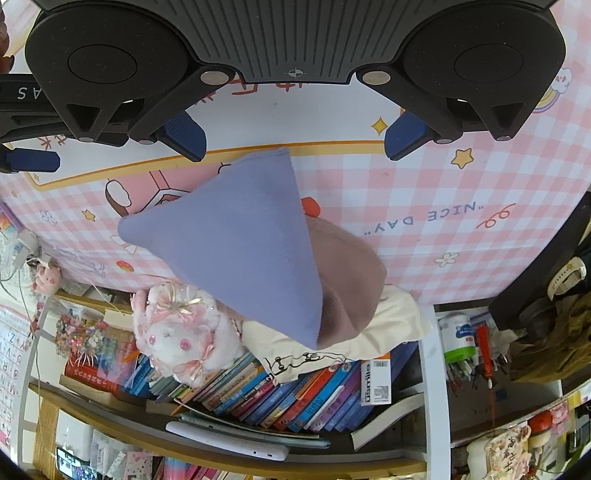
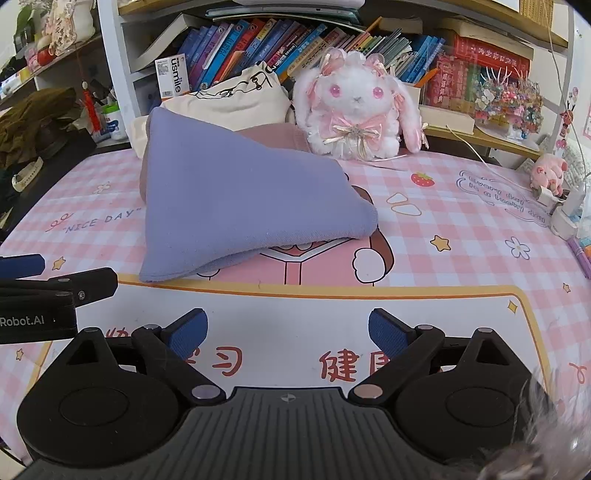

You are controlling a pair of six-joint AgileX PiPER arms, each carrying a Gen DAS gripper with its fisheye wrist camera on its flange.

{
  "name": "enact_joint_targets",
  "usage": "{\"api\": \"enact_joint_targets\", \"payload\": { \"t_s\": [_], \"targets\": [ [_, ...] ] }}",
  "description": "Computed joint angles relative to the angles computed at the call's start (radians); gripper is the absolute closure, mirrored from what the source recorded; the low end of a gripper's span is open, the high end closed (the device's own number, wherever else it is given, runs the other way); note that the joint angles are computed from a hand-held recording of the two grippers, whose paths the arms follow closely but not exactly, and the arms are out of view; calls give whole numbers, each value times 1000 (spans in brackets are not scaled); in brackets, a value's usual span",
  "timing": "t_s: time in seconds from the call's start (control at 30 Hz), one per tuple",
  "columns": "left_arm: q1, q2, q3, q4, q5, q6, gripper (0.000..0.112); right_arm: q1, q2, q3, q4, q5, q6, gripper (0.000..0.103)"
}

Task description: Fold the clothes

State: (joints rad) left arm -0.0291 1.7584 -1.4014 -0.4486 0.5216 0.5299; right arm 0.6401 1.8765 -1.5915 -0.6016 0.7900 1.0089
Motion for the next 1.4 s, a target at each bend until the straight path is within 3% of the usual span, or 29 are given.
{"api": "enact_joint_targets", "payload": {
  "t_s": [0.17, 0.33, 1.4],
  "targets": [
    [-13, 37, -67, 84, 52, -95, 9, 1, 0, 5, -4, 0, 6, 8],
    [10, 10, -8, 6, 5, -8, 9, 3, 8, -8, -1, 6, 6, 8],
    [-9, 41, -53, 110, 31, -135, 9, -19, 38, -42, 55, 9, -46, 8]
  ]
}}
